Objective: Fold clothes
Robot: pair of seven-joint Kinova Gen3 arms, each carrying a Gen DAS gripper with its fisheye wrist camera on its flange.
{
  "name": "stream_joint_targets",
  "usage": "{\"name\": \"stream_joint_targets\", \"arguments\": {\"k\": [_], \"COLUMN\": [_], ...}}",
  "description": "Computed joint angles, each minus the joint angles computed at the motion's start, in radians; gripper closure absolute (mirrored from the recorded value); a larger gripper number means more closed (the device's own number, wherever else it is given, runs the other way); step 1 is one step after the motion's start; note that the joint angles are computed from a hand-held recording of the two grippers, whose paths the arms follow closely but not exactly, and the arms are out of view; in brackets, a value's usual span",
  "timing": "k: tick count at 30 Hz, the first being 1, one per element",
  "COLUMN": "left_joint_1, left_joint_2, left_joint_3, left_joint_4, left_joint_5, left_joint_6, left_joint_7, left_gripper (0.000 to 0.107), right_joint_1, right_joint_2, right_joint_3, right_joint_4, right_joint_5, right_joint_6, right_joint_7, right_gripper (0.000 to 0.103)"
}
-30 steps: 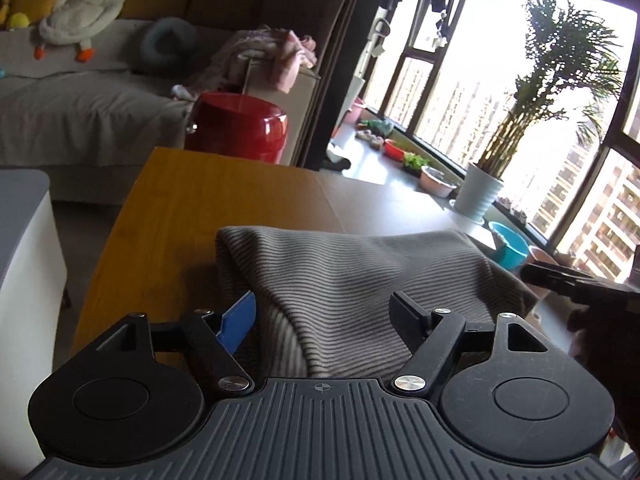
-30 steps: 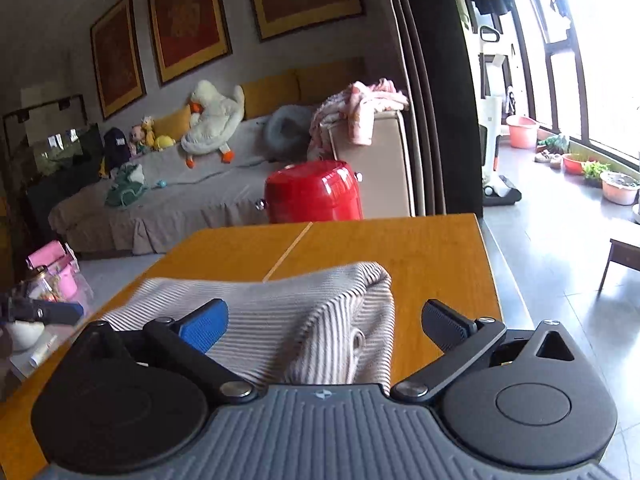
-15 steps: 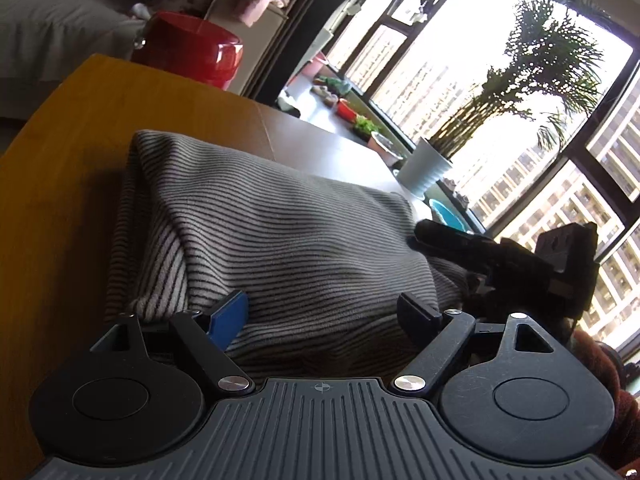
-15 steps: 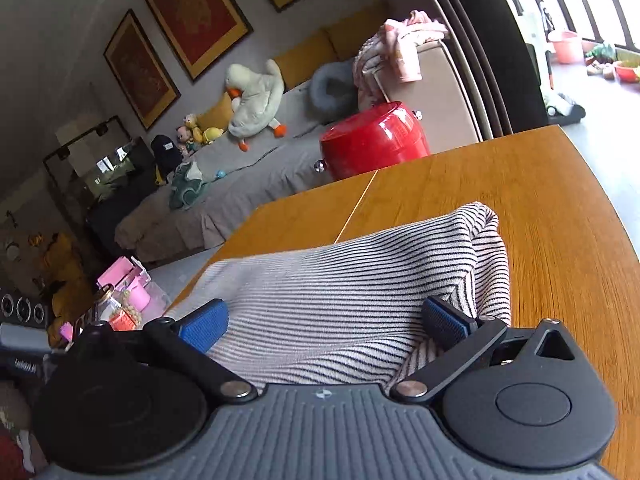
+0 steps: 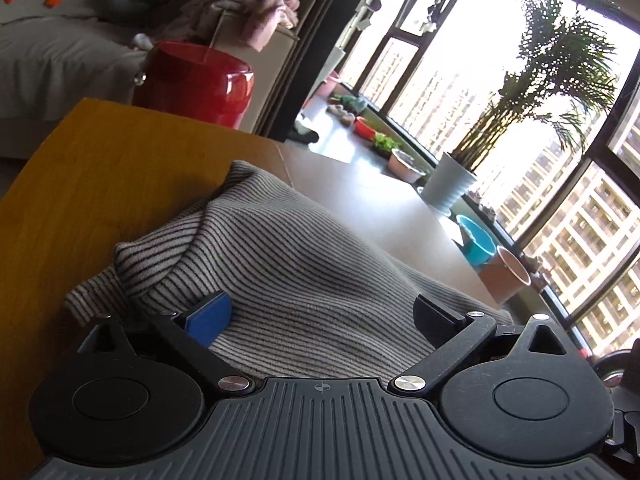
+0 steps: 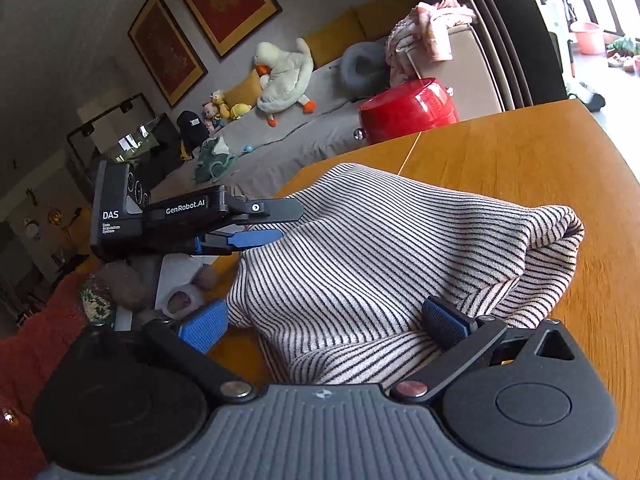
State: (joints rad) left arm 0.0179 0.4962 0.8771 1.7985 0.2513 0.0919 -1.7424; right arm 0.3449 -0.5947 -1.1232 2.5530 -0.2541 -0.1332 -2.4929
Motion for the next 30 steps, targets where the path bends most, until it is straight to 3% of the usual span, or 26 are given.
{"name": "stream_joint_targets", "arguments": {"k": [3, 5, 9, 11, 12, 13, 15, 17, 19, 22, 30], "left_joint_1": [-0.021, -0.095, -0.215, -0.239, -0.246, -0.247, -0.247, -0.211, -0.132, -0.059, -0.066], "left_joint_2": [-0.039, -0.048, -0.045, -0.046, -0.047, -0.044, -0.021, -0.012, -0.025, -0.016, 0.027], "left_joint_3": [0.019, 0.105, 0.255, 0.29, 0.3, 0.303, 0.315, 0.284, 0.198, 0.106, 0.094], "left_joint_4": [0.019, 0.052, 0.084, 0.087, 0.087, 0.085, 0.08, 0.067, 0.046, 0.027, 0.016], "left_joint_5": [0.007, 0.032, 0.047, 0.059, 0.069, 0.08, 0.11, 0.127, 0.098, 0.109, 0.211], "left_joint_6": [0.008, -0.006, 0.024, 0.052, 0.064, 0.078, 0.098, 0.117, 0.138, 0.149, 0.111], "left_joint_7": [0.013, -0.008, -0.01, -0.03, -0.044, -0.057, -0.098, -0.126, -0.09, -0.1, -0.264], "left_gripper": [0.007, 0.007, 0.007, 0.012, 0.023, 0.031, 0.035, 0.037, 0.037, 0.04, 0.041], "right_joint_1": [0.03, 0.043, 0.009, 0.013, 0.032, 0.068, 0.161, 0.254, 0.346, 0.432, 0.276], "right_joint_2": [-0.017, -0.025, -0.082, -0.127, -0.16, -0.194, -0.23, -0.229, -0.216, -0.225, -0.254], "right_joint_3": [-0.028, -0.039, 0.031, 0.071, 0.088, 0.094, 0.076, 0.028, -0.064, -0.164, -0.074], "right_joint_4": [-0.021, -0.041, -0.074, -0.102, -0.116, -0.135, -0.172, -0.213, -0.257, -0.3, -0.258], "right_joint_5": [0.013, 0.03, 0.054, 0.022, 0.014, 0.02, 0.082, 0.163, 0.22, 0.183, 0.025], "right_joint_6": [0.032, 0.065, 0.156, 0.234, 0.274, 0.315, 0.396, 0.478, 0.559, 0.632, 0.644], "right_joint_7": [0.013, 0.029, 0.054, 0.113, 0.133, 0.136, 0.118, 0.131, 0.157, 0.235, 0.276], "right_gripper": [0.0, 0.0, 0.0, 0.0, 0.0, 0.0, 0.0, 0.0, 0.0, 0.0, 0.0]}}
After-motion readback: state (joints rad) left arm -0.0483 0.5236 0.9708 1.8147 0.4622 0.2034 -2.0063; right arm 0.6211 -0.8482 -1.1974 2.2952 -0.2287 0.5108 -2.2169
